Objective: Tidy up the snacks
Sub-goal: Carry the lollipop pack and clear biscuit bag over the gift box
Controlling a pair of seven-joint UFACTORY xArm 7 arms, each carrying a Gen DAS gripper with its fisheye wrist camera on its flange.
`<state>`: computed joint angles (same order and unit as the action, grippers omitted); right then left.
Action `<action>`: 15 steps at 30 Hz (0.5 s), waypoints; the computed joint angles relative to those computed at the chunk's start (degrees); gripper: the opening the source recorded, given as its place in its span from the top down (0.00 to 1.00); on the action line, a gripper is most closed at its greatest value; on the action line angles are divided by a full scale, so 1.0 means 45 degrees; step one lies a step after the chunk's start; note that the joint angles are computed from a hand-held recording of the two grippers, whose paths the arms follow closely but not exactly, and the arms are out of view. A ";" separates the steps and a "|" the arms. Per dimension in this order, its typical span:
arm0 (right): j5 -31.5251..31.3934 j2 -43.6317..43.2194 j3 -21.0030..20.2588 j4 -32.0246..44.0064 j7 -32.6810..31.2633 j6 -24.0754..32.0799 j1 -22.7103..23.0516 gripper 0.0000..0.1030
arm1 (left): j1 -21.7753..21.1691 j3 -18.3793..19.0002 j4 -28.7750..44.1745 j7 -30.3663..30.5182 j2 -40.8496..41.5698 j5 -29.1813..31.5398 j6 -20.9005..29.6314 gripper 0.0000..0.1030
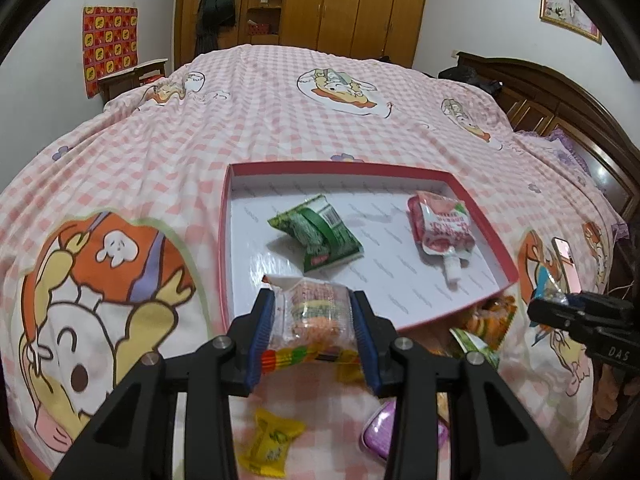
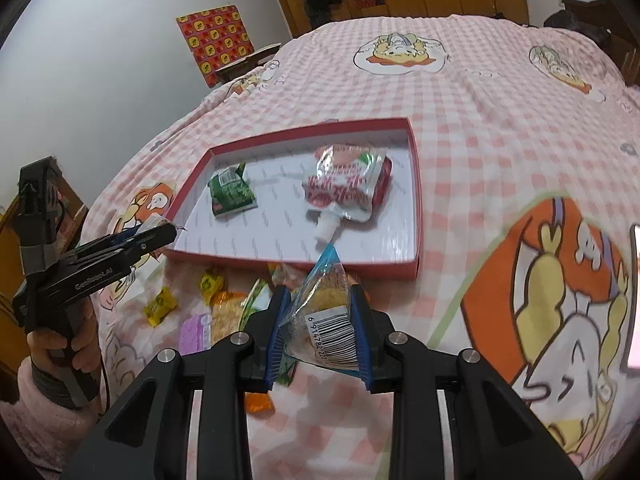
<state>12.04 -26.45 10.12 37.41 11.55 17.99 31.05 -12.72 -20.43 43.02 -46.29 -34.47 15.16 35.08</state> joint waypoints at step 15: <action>-0.1008 0.1605 0.0315 0.1626 0.0051 0.0254 -0.0898 0.70 | 0.0185 0.0307 0.0454 0.0105 0.1255 0.0215 -0.0533 0.61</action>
